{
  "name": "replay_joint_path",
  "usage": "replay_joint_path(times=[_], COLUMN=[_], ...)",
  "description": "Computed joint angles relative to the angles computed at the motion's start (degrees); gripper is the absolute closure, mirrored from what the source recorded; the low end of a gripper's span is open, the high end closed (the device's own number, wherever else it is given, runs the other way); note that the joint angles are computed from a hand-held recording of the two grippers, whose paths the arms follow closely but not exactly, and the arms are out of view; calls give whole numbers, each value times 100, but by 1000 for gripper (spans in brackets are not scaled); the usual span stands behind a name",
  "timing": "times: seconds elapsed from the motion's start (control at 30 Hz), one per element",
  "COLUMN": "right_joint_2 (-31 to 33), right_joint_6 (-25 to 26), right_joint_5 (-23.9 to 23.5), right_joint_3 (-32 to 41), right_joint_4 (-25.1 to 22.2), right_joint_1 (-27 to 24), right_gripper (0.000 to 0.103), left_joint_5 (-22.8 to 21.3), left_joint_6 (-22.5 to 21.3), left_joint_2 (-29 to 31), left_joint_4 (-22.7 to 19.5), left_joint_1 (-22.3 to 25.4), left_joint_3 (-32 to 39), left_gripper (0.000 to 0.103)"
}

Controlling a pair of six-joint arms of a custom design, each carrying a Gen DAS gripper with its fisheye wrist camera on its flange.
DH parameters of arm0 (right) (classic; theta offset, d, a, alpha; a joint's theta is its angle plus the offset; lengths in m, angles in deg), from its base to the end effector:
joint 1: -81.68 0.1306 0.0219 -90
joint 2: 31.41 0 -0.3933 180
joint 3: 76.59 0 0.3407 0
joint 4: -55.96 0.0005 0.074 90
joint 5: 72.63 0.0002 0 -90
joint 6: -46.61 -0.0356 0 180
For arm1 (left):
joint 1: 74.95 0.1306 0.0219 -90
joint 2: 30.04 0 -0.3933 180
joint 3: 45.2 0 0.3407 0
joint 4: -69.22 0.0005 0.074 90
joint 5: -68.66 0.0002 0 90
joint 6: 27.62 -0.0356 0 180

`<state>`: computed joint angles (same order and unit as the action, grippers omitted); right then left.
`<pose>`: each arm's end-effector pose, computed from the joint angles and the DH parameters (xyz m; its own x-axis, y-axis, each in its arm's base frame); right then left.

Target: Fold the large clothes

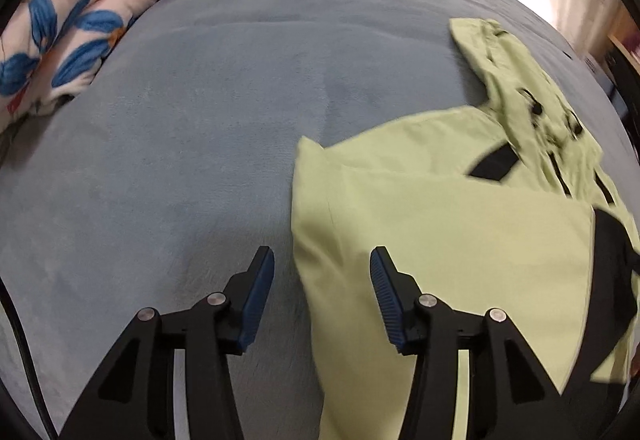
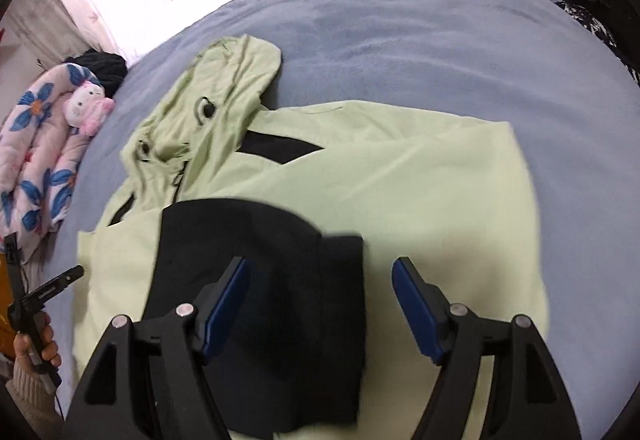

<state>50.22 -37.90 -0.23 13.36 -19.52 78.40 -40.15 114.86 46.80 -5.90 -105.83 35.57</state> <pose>0.3435 -0.0094 0.4695 -0.9099 -0.0392 -0.4130 -0.1504 0.9590 0.2402 0.2689 -0.1480 0.4349 -0.8094 -0.3908 -0.4384 -0.4028 0.9126 -0.0698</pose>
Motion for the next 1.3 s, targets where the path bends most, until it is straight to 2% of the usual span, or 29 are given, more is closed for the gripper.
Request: replay_joint_path(times=[0.03,0.07,0.1,0.13,0.17,0.2,0.27,0.3,0.37,0.43,0.5,0.6,0.67,0.8,0.97,1.03,1.07,1.1,1.23,1.27,1.3], right_joint_2=[68,110,111,73,41,14,-90,-132,4,-27,-46,-212,-416,-835,-1065,-1117,-1153,-1167,-1138,-1109,-1087], right_joint_6=[-39,-60,-19,141,292,287,115,39,-19,10,22,166,255,472,488,410,367,284,-169,-333,-455], right_joint_5=[67,140,294,537,747,791,656,746,900,1097,1334,1131,937,323,-365,-557,-581,-550,-401,-403,-418], right_joint_3=[-46,-91,-146,-190,-209,-206,-252,-331,-404,-519,-428,-303,-305,-359,-507,-593,-645,-677,-772,-797,-826], right_joint_4=[50,110,204,305,387,458,740,962,996,1095,898,511,314,-256,-838,-935,-935,-907,-607,-491,-400], right_joint_1=[79,166,298,474,637,755,785,808,848,940,1042,891,699,160,-337,-403,-370,-303,-98,-80,-77], right_gripper=[29,29,37,49,71,71,72,72,71,69,56,52,50,43,43,43,43,43,43,43,43], left_joint_5=[-37,-95,-89,-55,-250,-459,-809,-780,-590,-571,-560,-249,-85,90,99,-46,-142,-180,-66,-76,-123], left_joint_6=[-8,-32,-77,-131,-156,-206,-436,-526,-542,-483,-464,-409,-357,170,1352,1753,1967,2140,2490,2505,2503], left_joint_2=[56,100,117,165,215,218,115,45,-64,5,-8,-210,-491,-950,-1154,-1140,-1127,-1129,-1339,-1371,-1391], left_joint_4=[83,171,225,236,171,121,169,252,400,266,152,-127,-235,-571,-698,-687,-665,-621,-81,-8,33], left_joint_1=[67,110,136,165,119,57,2,65,254,298,278,259,94,-646,-2002,-2370,-2483,-2527,-2323,-2285,-2304], left_joint_3=[-22,-55,-87,-85,-50,-34,-92,-157,-351,-395,-383,-256,-235,-250,-487,-583,-642,-696,-1046,-1089,-1113], left_gripper=[56,74,99,99,100,101,101,100,100,98,94,82,77,69,66,56,47,42,42,46,70])
